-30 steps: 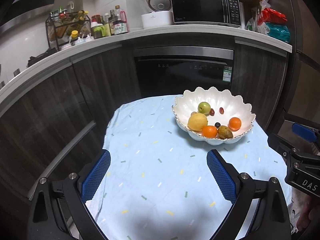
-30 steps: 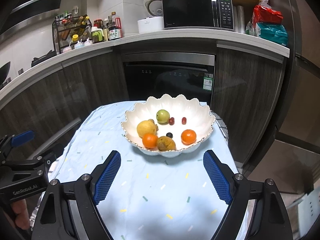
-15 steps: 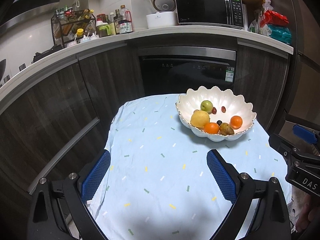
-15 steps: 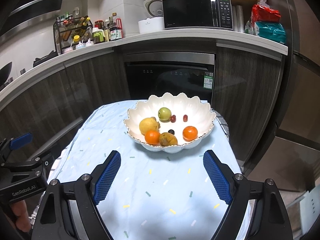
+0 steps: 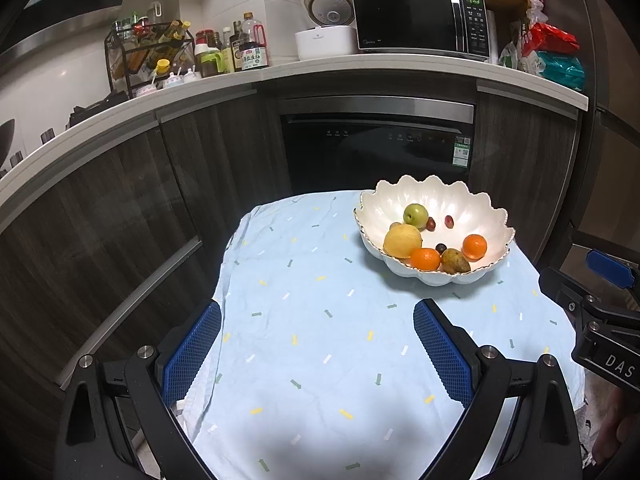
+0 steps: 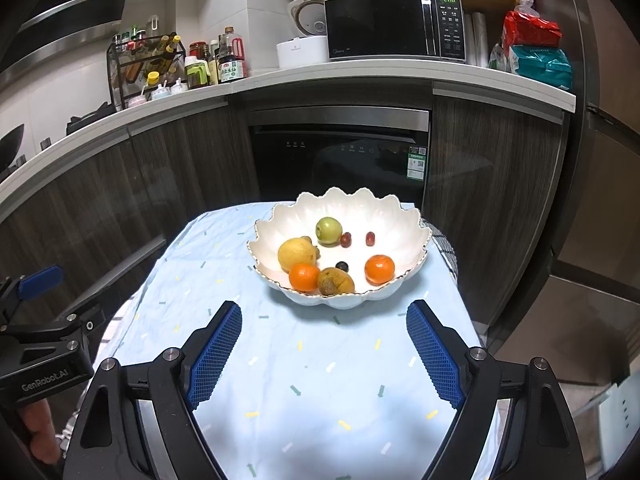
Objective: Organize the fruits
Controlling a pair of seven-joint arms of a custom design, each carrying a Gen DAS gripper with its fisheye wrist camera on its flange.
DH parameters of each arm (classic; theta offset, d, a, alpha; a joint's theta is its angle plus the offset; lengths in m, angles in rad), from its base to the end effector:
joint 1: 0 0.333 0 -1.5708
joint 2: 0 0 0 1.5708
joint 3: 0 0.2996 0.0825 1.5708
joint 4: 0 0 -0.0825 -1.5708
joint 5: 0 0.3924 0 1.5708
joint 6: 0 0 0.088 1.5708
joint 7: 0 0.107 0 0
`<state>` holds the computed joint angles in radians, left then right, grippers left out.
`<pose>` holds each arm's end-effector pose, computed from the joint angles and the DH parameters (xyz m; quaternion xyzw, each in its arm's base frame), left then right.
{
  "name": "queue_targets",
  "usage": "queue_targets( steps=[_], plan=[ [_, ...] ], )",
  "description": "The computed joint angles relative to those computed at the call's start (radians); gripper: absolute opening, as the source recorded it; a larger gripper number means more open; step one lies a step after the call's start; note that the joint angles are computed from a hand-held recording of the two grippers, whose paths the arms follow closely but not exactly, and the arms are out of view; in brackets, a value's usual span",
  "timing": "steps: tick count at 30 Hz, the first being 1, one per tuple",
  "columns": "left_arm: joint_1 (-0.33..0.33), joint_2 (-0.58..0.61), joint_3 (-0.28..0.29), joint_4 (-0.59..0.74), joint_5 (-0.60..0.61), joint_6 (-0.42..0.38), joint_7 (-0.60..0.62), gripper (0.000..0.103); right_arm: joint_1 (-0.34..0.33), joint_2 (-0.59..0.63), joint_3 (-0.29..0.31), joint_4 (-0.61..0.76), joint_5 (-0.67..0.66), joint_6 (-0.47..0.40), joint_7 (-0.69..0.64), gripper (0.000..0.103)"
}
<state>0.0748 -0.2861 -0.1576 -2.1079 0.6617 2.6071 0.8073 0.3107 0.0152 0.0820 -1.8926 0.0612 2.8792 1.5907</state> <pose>0.5294 -0.0658 0.6057 -0.6981 0.5552 -0.2329 0.3876 0.5767 0.2347 0.5916 -0.7172 0.5171 -0.2375 0.4022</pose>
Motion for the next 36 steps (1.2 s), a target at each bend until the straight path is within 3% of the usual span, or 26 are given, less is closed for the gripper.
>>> queue_targets(
  steps=[36],
  plan=[
    [-0.010, 0.012, 0.006, 0.010, -0.025, -0.016, 0.019, 0.098, 0.001, 0.018, -0.006, 0.017, -0.001, -0.006, 0.013, 0.085]
  ],
)
